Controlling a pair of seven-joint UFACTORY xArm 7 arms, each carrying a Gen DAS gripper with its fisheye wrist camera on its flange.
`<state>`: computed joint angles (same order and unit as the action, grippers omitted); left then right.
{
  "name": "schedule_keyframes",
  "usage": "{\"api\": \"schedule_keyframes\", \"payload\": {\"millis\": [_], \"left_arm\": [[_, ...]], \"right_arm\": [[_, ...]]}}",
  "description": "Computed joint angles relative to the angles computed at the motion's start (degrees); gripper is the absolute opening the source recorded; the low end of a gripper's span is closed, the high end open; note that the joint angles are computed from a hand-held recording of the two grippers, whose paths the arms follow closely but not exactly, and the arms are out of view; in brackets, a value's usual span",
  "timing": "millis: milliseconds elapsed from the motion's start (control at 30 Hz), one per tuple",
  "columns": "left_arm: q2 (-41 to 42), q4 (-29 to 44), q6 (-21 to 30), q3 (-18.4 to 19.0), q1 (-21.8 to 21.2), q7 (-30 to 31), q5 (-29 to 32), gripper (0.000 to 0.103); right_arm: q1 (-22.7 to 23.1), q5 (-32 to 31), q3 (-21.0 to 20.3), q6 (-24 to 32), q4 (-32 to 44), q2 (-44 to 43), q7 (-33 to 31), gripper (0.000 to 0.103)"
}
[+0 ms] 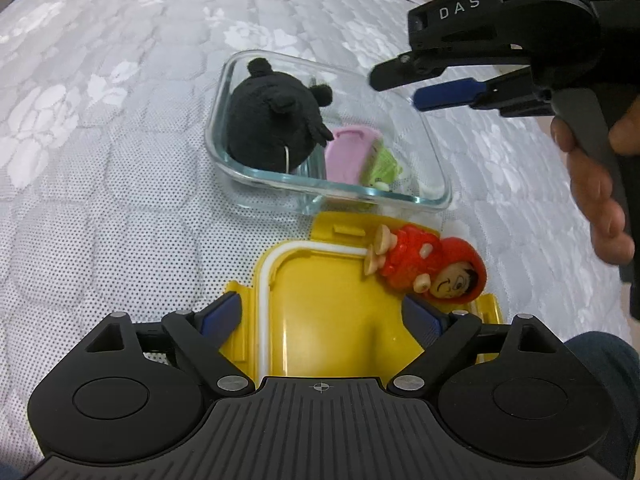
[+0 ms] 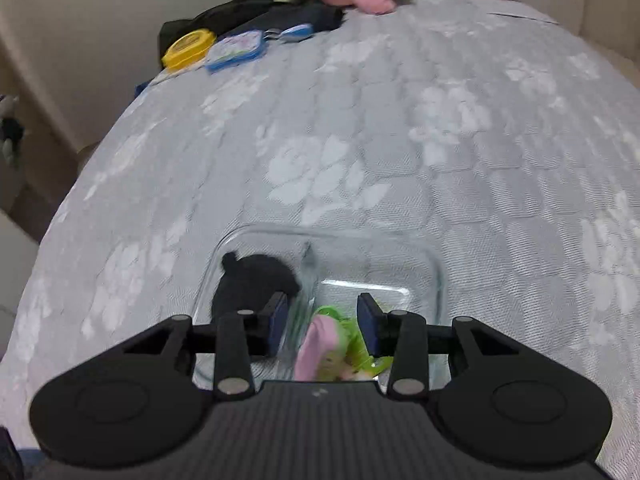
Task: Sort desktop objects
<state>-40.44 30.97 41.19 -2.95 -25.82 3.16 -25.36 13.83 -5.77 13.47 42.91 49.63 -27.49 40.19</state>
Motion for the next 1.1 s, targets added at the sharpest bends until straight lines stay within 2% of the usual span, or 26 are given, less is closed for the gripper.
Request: {"api": "schedule_keyframes", "payload": {"millis": [133,300,400,500,567,633,733,833,967,1100], "left_arm": [[0.04,0.05,0.18,0.15,-0.16,0.17,-0.08,0.092],[0.23,0.03,0.39,0.48,-0.44,0.92,-0.45,0.092],[0.23,-0.15,0.22,0.67,-0.71,1.78,-0.83,0.093],[-0.40,-0.98,-0.72,1.80,-1.64,3.29,-2.71,0.093],[-0.41,-1.01,-0.52,3.05,-2.66,4.47,-4.85,0.093],[-0.66,-0.88,-0.06,2.05,-2.28,4.60,-4.54,0.093],[-1.86,-0.48,0.85,-1.24,-0.90,3.21,-0.63,0.093],[-2.48,0.54,3.36,-2.07,-1.24,2.93,1.69,0.093],[-2.48,1.95,8.37,-3.23,-1.38,2.72,4.82,0.094],[-1.27,3.26,14.29,-2.12,-2.01,4.60,4.67,0.095]], "right_arm": [[-2.07,-4.40,1.98,1.65,0.09,1.56,3.48,0.042],[-0.13,-0.76,-0.12,-1.53,-2.49,3.01,4.45,0.039],[0.30,-1.45,-0.11,-0.29,-1.89,2.67,3.35,0.039],[0.77,0.22,-0.94,-0.61,-4.17,-2.76,3.47,0.039],[1.11,1.09,-1.24,-0.40,-6.52,-7.77,2.96,0.049],[1.68,1.57,-1.18,1.67,-8.70,-13.07,1.42,0.056],[2.04,1.30,0.09,6.23,-12.38,-20.63,-0.53,0.057],[3.58,0.91,0.57,9.62,-15.41,-25.41,-4.82,0.061],[6.90,2.32,-0.17,10.80,-15.69,-25.02,-13.26,0.072],[7.72,1.85,1.19,10.78,-12.60,-20.03,-20.46,0.072]]}}
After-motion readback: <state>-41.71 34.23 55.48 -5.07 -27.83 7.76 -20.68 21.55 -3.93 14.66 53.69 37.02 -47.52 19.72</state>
